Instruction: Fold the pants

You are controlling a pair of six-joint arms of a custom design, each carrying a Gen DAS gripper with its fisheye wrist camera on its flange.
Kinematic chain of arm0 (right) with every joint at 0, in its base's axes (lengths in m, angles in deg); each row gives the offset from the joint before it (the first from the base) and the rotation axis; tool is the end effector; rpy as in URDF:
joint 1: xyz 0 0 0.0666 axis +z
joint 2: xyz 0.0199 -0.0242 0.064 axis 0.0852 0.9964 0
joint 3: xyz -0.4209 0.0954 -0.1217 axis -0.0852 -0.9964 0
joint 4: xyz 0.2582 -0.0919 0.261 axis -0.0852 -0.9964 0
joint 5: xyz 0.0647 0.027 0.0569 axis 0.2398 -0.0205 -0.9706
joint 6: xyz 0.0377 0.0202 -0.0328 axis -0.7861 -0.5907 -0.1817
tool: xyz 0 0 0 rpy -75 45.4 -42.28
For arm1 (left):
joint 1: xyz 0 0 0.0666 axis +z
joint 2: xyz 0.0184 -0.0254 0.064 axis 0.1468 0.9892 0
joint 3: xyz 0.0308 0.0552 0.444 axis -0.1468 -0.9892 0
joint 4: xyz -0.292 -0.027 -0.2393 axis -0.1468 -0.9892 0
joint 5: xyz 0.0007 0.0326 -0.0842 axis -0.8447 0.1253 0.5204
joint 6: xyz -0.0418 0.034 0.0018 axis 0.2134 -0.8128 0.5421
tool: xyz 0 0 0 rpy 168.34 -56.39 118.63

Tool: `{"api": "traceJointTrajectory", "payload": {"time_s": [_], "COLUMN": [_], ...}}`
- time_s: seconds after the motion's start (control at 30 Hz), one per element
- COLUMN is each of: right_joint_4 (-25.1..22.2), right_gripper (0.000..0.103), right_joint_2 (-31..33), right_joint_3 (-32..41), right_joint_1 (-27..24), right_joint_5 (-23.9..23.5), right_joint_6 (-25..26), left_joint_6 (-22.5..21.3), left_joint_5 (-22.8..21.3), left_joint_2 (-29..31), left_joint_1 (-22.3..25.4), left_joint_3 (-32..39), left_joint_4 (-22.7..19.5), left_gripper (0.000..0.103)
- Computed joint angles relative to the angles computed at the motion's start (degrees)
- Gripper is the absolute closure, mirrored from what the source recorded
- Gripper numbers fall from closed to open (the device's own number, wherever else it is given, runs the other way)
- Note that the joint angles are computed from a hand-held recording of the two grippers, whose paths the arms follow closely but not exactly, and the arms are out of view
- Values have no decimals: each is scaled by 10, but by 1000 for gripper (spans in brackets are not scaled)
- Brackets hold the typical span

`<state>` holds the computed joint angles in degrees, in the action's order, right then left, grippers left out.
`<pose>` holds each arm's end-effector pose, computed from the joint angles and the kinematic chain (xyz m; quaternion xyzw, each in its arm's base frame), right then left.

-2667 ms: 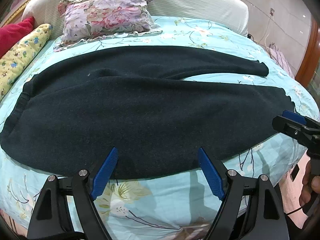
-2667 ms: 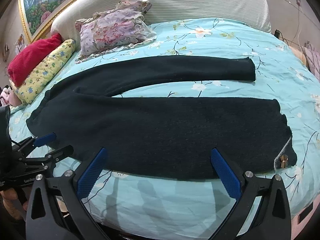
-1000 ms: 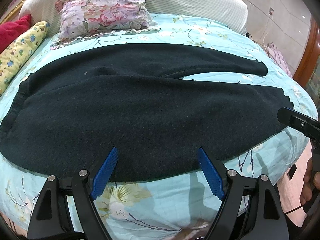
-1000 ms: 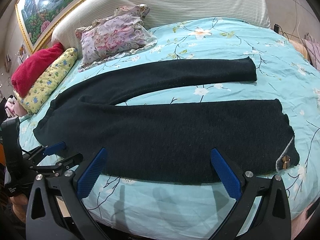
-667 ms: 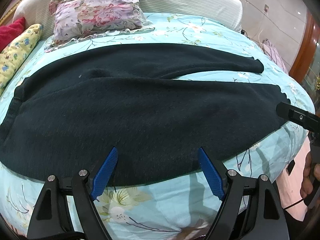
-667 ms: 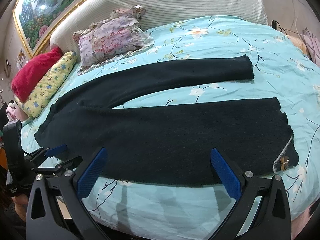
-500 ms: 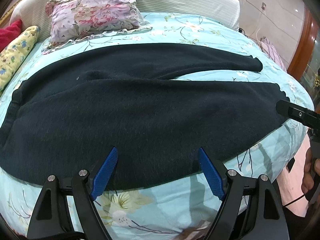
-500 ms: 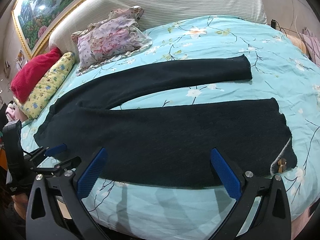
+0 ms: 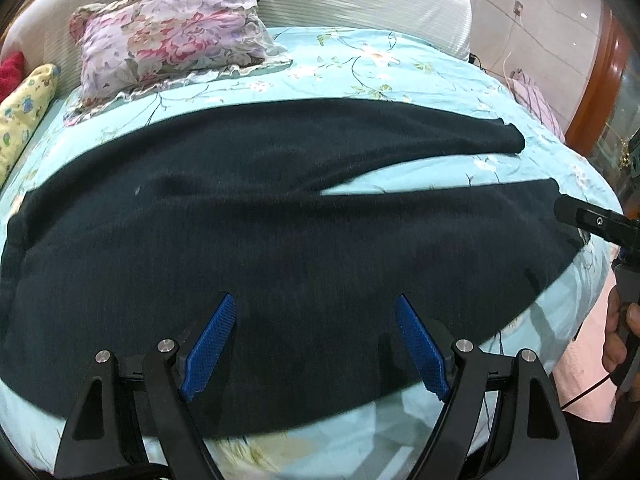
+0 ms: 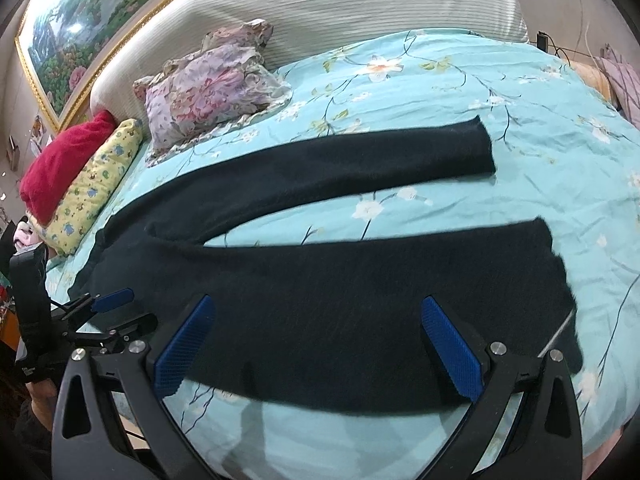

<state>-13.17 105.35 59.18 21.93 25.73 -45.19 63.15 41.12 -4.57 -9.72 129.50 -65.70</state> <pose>0.4424 0.1450 0.4872 -0.1000 0.9130 0.2095 0.3354 0.4240 -0.1335 0.4495 -0.0337 0.9448 -0.0268 0.3248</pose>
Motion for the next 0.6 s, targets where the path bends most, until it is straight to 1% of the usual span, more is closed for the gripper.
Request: {"api": "traceJointTrajectory", "payload": {"time_s": [0.1,0.17,0.27,0.43,0.5,0.57,0.6], "right_joint_4": [1,0,-12,-45,-64,-82,-87], "right_gripper": [0,0,0,0,0,3,6], "right_joint_2": [14,26,47,93,116,141,152], "right_joint_3": [15,28,58,135,171,207,220], "right_joint_1": [-18,-33,-49,-81,-93,-106,-112], "right_joint_5": [-35,-60,-67,-85,-82,-90,-96], "right_joint_6": [-12,-24,-23,-5,5,11,15], "left_joint_6": [-20,-33,-58,-110,-130,-159,-174], "left_joint_5": [12,32,53,61,72,83,89], "left_joint_2": [14,25,48,92,108,131,143], "left_joint_1": [13,24,42,69,79,89,93], "left_joint_3": [24,44,80,153,179,214,231], "left_joint_4": [-7,-13,-31,-60,-71,-85,-94], "left_gripper": [20,20,20,20,20,20,20]}}
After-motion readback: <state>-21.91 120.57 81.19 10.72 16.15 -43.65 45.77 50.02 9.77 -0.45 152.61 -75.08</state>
